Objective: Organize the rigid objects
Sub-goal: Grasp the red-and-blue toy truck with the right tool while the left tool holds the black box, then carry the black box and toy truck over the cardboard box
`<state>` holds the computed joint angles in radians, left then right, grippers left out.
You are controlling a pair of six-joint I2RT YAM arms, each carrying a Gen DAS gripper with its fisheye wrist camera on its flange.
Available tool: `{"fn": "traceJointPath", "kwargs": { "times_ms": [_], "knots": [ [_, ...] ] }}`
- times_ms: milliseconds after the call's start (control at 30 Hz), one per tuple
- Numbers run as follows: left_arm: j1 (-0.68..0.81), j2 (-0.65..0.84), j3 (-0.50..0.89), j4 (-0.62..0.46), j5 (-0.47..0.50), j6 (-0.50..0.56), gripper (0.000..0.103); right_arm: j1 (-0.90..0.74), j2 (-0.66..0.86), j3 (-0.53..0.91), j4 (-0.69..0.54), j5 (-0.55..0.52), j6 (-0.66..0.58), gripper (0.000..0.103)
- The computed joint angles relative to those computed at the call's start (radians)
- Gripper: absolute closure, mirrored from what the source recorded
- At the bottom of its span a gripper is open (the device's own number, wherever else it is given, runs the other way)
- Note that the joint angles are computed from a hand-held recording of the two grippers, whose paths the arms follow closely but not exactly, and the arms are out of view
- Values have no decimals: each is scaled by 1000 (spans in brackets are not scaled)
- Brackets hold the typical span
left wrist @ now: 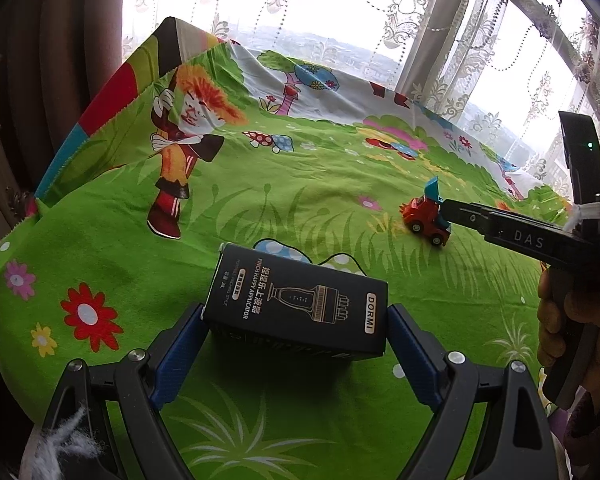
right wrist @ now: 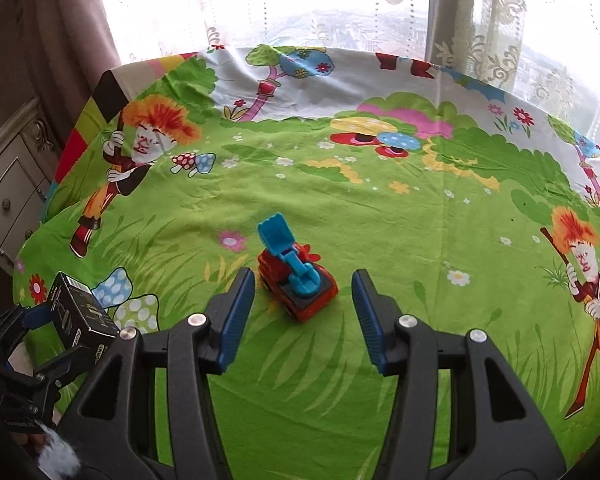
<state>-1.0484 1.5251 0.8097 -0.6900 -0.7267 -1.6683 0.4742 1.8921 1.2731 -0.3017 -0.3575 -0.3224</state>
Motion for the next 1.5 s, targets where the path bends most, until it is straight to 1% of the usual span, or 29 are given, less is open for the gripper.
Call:
{"fn": "traceJointPath", "kwargs": {
  "times_ms": [100, 167, 367, 467, 500, 767, 967, 1100, 1300, 1500],
  "knots": [
    [1, 0, -1, 1, 0, 1, 13, 24, 31, 20, -5, 16, -33, 56],
    [1, -1, -2, 2, 0, 2, 13, 29, 45, 34, -9, 27, -37, 63],
    [0, 1, -2, 5, 0, 2, 13, 39, 59, 52, 1, 28, -60, 64],
    [0, 1, -3, 6, 0, 2, 13, 44, 67, 54, 0, 46, -64, 73],
    [0, 0, -4, 8, 0, 4, 13, 43, 63, 50, 2, 43, -65, 74],
    [-7, -2, -3, 33, -19, 38, 13, 24, 4, -20, 28, 30, -48, 75],
    [-21, 1, 17, 41, -47, 84, 13, 7, -80, -105, 39, 20, -42, 75],
    [-35, 8, 45, 40, -61, 111, 13, -15, -145, -166, 37, 11, -36, 75],
    [-59, 24, 91, 38, -67, 119, 13, -73, -245, -247, 18, -5, -39, 75],
    [-93, 75, 179, 14, -75, 137, 13, -149, -339, -314, -17, -31, -58, 75]
  ]
}}
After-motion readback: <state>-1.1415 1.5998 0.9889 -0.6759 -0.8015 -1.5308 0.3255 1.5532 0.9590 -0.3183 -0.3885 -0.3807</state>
